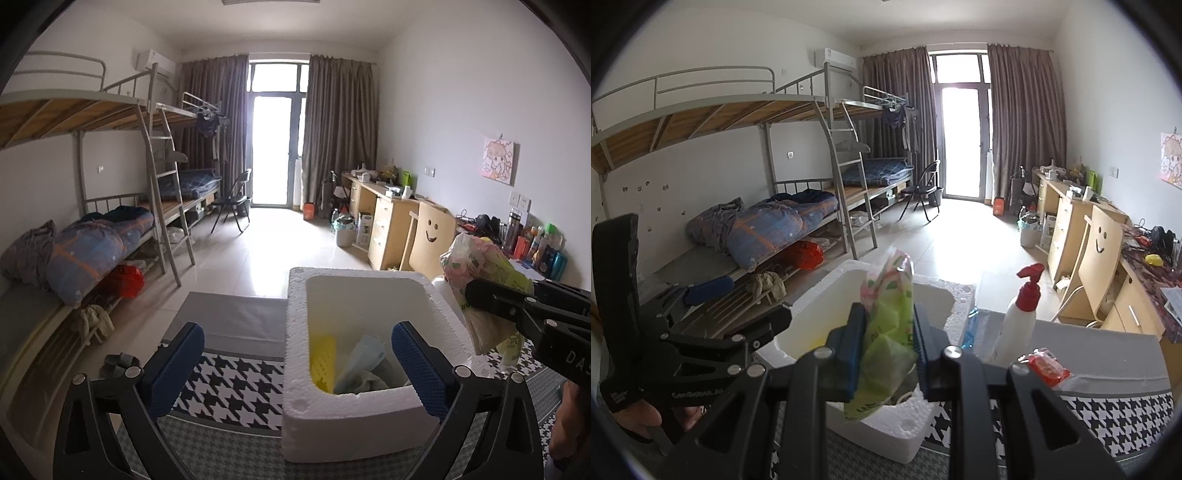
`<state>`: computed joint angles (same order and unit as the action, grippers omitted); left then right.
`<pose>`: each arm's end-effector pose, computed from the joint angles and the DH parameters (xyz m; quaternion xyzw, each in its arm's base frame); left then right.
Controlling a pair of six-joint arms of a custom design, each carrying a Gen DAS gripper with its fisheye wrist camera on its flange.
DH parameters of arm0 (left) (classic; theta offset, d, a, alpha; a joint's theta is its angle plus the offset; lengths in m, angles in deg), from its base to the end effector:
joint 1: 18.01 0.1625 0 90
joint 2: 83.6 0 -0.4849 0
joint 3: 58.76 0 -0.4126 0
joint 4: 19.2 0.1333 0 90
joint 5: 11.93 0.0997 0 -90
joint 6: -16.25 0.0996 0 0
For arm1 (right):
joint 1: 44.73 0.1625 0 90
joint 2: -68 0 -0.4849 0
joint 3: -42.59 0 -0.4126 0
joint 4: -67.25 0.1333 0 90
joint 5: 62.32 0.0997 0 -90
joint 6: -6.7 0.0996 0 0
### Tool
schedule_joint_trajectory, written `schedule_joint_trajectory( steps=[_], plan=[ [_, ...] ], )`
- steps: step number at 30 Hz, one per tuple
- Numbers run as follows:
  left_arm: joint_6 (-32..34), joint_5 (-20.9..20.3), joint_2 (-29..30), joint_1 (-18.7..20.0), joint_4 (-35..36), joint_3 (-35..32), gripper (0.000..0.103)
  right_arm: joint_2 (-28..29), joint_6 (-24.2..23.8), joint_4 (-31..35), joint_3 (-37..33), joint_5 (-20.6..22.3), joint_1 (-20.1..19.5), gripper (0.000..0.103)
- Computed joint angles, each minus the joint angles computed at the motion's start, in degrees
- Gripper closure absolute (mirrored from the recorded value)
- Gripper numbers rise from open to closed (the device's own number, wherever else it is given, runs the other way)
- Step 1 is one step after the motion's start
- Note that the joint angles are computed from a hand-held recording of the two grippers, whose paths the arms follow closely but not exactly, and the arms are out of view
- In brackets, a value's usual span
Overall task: Organize soft objects
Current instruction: 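Open the left tool to drop the yellow sponge into the box, then open the right tool to drop the plastic bag into the box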
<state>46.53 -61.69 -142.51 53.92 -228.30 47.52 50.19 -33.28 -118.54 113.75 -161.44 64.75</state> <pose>-0.0085 -0.6634 0.3450 0.1278 0.7767 -0.5174 0.3357 0.3935 -0.7602 -0.0255 0.4358 -0.8212 0.3419 0.1371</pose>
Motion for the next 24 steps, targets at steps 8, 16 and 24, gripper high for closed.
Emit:
schedule_joint_trajectory(
  steps=[8, 16, 24],
  plan=[
    [0.1, -0.3, -0.8, 0.0, 0.2, 1.3, 0.001, 0.7, -0.1, 2.0, -1.7, 0.0, -0.1, 0.074],
    [-1.5, -2.6, -1.8, 0.6, 1.8, 3.0, 0.001, 1.9, 0.0, 4.7, -4.0, -1.3, -0.2, 0.074],
    [-1.9, -2.3, -1.7, 0.7, 1.5, 3.7, 0.001, 3.3, 0.8, 7.0, -6.7, -2.6, 0.1, 0.074]
  ],
)
